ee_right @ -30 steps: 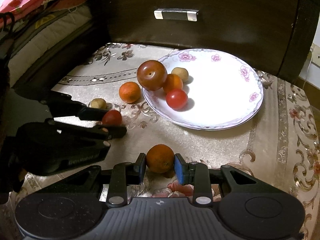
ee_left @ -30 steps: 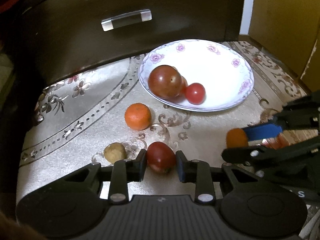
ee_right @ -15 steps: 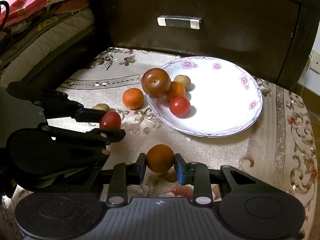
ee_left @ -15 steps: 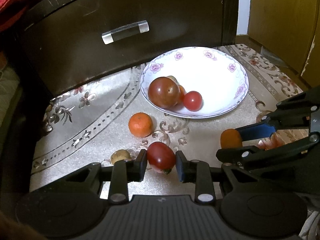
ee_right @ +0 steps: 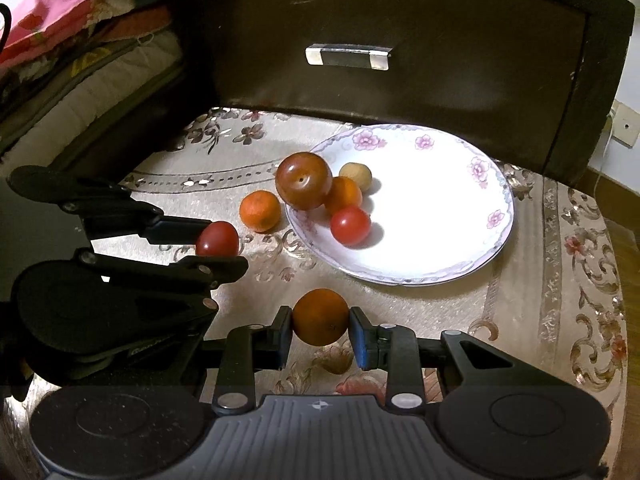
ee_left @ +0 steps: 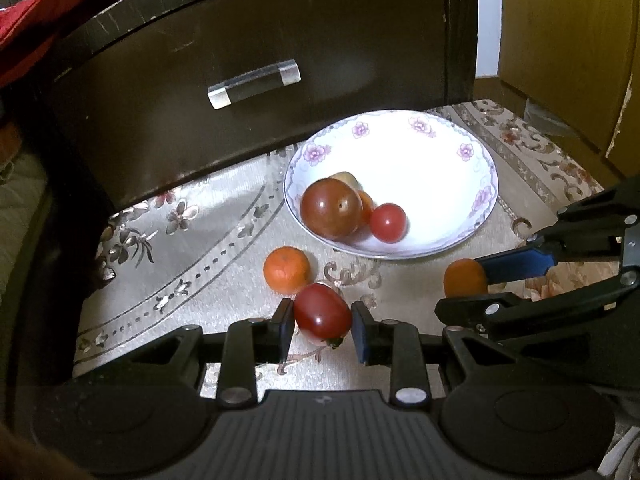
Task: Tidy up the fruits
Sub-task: 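Carry the orange with the right tool toward the bowl while the left tool carries the tomato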
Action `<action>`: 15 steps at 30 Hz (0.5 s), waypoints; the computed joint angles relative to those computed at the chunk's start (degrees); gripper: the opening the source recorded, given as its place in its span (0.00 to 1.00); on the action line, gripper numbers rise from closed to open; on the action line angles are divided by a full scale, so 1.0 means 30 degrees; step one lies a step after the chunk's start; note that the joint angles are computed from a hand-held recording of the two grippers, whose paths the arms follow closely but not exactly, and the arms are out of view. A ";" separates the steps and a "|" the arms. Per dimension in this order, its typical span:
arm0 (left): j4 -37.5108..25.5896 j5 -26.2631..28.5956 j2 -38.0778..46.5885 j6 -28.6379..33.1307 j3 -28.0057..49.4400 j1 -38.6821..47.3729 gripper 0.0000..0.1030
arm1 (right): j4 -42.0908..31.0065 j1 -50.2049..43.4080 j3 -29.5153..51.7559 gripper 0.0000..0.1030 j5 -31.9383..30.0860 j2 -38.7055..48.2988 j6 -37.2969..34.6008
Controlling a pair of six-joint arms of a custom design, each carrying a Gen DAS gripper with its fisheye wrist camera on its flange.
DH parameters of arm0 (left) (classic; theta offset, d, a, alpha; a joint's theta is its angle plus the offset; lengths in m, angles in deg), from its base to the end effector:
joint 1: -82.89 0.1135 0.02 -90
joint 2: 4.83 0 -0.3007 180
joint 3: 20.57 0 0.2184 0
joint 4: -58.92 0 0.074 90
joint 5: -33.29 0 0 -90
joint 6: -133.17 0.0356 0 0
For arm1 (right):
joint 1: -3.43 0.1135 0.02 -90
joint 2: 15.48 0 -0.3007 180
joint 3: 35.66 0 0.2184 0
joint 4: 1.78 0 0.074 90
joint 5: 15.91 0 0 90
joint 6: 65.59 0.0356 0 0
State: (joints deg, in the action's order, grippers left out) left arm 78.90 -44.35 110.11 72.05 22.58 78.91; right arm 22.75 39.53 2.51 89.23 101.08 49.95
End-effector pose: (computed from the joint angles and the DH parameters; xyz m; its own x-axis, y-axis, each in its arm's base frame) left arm 0.2811 -0.0272 0.0932 -0.5900 0.5140 -0.6226 0.5537 0.8189 0.1513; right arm 0.2174 0.1470 0.0810 -0.7803 -0.0539 -0.6231 -0.1195 0.9908 0.0640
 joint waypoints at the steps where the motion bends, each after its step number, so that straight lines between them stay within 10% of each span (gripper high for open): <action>1: -0.0028 -0.0023 -0.0069 -0.0064 0.0020 -0.0044 0.35 | 0.0015 -0.0023 -0.0026 0.26 0.0012 -0.0060 0.0009; 15: -0.0572 0.0151 -0.0545 -0.1055 0.0974 -0.0541 0.35 | -0.0054 -0.0765 -0.0026 0.27 0.0361 -0.1039 -0.0180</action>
